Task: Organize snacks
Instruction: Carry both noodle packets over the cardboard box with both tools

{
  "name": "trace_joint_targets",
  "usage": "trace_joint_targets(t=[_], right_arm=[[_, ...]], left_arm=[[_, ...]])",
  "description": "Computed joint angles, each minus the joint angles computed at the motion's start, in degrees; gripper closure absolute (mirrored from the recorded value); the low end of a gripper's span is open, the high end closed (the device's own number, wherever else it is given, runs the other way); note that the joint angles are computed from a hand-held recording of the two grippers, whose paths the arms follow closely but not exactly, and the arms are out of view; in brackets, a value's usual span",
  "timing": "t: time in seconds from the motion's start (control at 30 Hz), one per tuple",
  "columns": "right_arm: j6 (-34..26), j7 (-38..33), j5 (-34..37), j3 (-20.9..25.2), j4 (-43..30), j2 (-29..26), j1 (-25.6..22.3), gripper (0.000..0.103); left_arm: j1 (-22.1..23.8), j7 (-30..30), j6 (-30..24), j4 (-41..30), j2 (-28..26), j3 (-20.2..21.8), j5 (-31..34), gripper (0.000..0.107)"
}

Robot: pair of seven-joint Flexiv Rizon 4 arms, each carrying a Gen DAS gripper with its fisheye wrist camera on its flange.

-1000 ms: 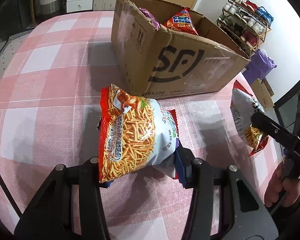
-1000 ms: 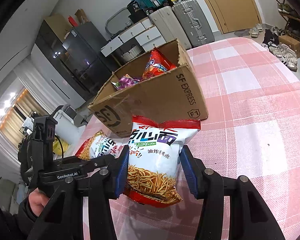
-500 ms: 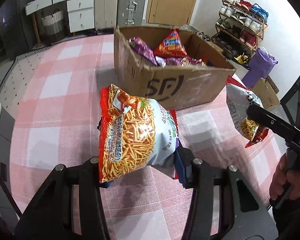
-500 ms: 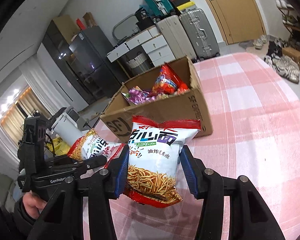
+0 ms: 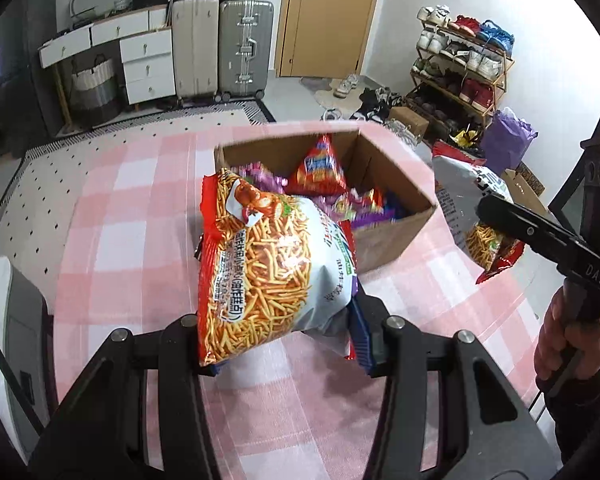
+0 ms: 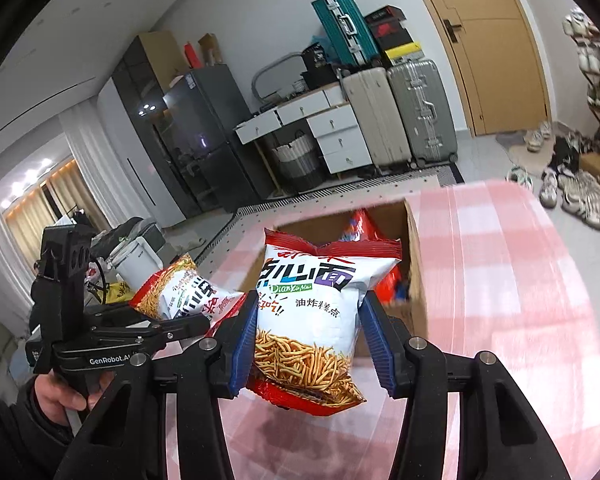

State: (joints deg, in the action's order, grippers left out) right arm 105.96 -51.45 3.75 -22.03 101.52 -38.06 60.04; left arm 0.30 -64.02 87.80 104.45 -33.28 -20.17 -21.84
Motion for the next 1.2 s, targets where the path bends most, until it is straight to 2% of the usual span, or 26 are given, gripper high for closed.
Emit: trace_joint_targets(t=[0.27,0.53,0.6,0.73,1.0,1.2], right_arm=[[-3.5,-0.3,-4.9,0.6,-4.4,0.7,-2.8,0.053],[-5.9,2.0,-10.2,2.3,-9.2,-0.2,-6.7,0.053],[-7.4,2.6,-11.8,3.0,-11.0,-0.7,-7.8,0.053],[-10.1,4.4,-15.1,7.3,-15.2,-2.6,-12.1,0.053],[-13.8,7.7,-20.5,12.9,-21.1,-6.8,-18.0,0.053],[-15.7,8.6,-23.0,15.1,-24.8,-9.7,-20.4,0.053]], left_arm=[[0.5,1.7,-4.1,-4.1,1.5,-0.5,-2.6,0.062],[-3.9,1.5,-8.2,-11.1,0.7,4.5,-2.8,0.062],[-6.1,-0.3,-9.8,-14.3,-0.8,7.2,-1.8,0.062],[-7.5,-3.0,-13.7,-20.6,-5.1,9.2,-1.2,0.062],[-8.8,-5.8,-18.0,-28.3,-11.2,10.4,0.5,0.062],[-8.9,-6.7,-21.3,-34.9,-16.7,10.3,1.1,0.062]])
